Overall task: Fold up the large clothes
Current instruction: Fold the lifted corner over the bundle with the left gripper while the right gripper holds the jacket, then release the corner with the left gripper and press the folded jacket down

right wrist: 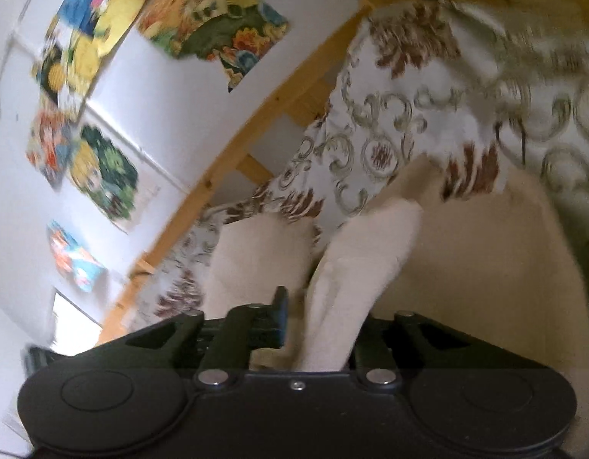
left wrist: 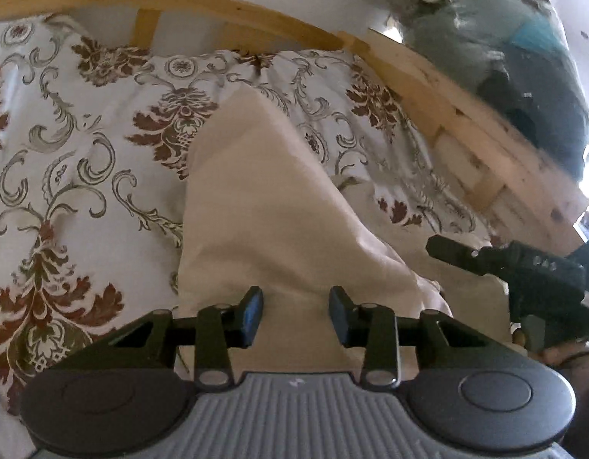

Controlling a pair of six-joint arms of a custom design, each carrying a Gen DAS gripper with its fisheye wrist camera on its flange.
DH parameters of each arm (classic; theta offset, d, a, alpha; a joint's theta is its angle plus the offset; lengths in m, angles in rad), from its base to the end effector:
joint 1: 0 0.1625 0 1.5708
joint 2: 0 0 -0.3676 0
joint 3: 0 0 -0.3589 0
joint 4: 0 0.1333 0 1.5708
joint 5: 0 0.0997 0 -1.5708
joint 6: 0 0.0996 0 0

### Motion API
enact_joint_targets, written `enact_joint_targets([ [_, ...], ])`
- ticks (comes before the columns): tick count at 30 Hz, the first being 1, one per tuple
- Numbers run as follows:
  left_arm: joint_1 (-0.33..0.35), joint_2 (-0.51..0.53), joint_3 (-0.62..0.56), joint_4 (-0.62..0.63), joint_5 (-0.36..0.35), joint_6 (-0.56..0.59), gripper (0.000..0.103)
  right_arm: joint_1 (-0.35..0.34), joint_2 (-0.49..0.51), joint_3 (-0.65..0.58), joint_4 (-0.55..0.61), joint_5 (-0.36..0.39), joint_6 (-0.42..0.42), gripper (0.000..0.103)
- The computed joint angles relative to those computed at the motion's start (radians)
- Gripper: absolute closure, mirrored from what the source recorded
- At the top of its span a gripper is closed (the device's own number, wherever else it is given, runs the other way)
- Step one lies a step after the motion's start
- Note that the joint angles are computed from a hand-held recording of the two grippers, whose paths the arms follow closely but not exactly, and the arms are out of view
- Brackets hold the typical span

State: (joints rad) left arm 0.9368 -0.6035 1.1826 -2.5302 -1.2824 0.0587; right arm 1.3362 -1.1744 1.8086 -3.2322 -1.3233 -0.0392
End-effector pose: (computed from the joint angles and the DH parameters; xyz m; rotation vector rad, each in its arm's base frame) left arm -0.3028 -0.6847 0.1231 0.9091 2.7579 -0.6553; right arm 0.0220 -0.5864 0.3243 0.0734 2.6539 -1.5249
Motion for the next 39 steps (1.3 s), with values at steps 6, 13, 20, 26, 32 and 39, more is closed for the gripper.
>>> enact_joint_targets([
  [6, 0.004, -0.017, 0.034, -0.022, 0.002, -0.026, 0.062, 0.012, -0.016, -0.021, 0.173, -0.007, -0.047, 0.042],
  [13, 0.001, -0.017, 0.045, -0.038, 0.015, -0.031, 0.062, 0.050, 0.010, -0.013, 0.152, -0.066, -0.154, 0.060],
  [20, -0.007, -0.035, 0.060, -0.078, -0.071, -0.045, 0.062, 0.114, 0.007, 0.027, 0.001, -0.181, -0.410, 0.091],
  [26, -0.029, -0.040, 0.071, -0.111, -0.092, -0.032, 0.061, 0.156, -0.029, 0.071, -0.180, -0.348, -0.637, 0.091],
  [32, -0.045, -0.014, 0.075, -0.079, -0.021, -0.009, 0.060, 0.086, -0.058, 0.034, -0.087, -0.473, -0.520, 0.102],
  [39, -0.068, -0.007, 0.105, -0.098, 0.053, 0.079, 0.060, 0.116, 0.006, 0.007, -0.140, -0.578, -0.551, 0.072],
])
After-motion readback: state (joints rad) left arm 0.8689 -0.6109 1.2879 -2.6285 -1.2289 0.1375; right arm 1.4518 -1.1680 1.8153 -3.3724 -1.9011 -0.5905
